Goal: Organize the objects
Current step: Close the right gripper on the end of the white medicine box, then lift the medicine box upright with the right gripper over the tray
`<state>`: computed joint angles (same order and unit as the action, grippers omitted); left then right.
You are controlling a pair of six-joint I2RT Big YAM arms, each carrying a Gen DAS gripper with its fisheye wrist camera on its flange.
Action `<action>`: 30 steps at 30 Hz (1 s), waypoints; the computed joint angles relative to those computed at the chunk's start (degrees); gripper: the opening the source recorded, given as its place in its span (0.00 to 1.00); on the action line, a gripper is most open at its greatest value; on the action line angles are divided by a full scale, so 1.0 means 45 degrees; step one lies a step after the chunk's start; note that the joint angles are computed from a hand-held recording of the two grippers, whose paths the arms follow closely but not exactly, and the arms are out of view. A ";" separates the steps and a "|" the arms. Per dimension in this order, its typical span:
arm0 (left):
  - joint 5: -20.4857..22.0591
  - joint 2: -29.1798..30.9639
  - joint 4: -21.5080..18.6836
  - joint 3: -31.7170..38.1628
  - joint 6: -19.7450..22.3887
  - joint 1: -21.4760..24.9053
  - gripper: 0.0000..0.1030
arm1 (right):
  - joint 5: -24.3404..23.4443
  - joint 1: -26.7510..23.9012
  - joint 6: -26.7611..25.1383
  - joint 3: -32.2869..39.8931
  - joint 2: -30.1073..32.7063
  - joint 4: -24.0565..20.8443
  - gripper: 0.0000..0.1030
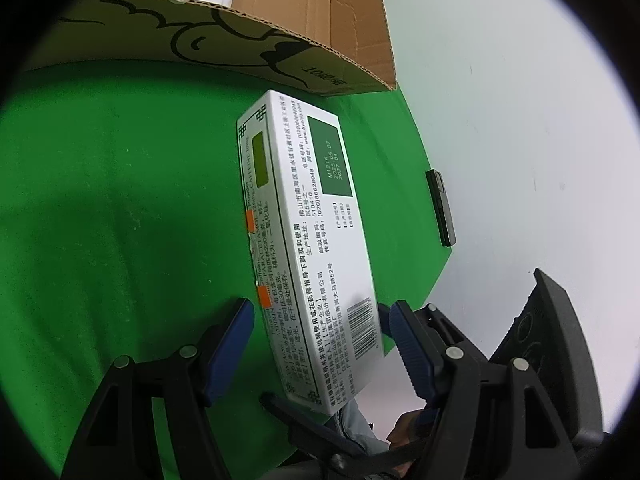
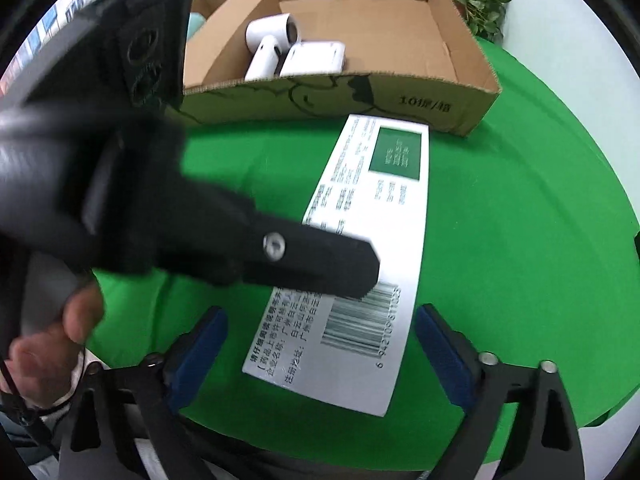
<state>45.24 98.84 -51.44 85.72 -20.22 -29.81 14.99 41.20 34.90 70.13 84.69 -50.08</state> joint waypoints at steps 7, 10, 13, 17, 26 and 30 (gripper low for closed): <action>-0.0082 0.0056 0.0628 -0.0148 -0.0503 -0.0042 0.67 | -0.0532 -0.0151 0.0477 -0.0489 -0.0470 0.0728 0.67; -0.0188 0.0067 0.0845 -0.0203 -0.0658 -0.0086 0.67 | -0.1512 -0.0384 0.0787 -0.0866 -0.0839 0.1505 0.66; -0.0337 0.0038 0.1084 -0.0301 -0.0856 -0.0107 0.66 | -0.1884 -0.0363 0.0757 -0.1008 -0.1015 0.1932 0.65; -0.0820 -0.0064 0.1287 -0.0409 -0.0811 -0.0122 0.48 | -0.1725 -0.0228 0.0625 -0.0908 -0.0996 0.1844 0.65; -0.1514 -0.0902 0.2354 -0.0603 -0.0668 -0.0203 0.46 | -0.0092 0.0296 0.0161 -0.0690 -0.1478 0.2178 0.62; -0.2252 -0.1187 0.2406 -0.0230 -0.0293 -0.0314 0.45 | 0.0557 0.0385 -0.0385 -0.0394 -0.1624 0.2467 0.61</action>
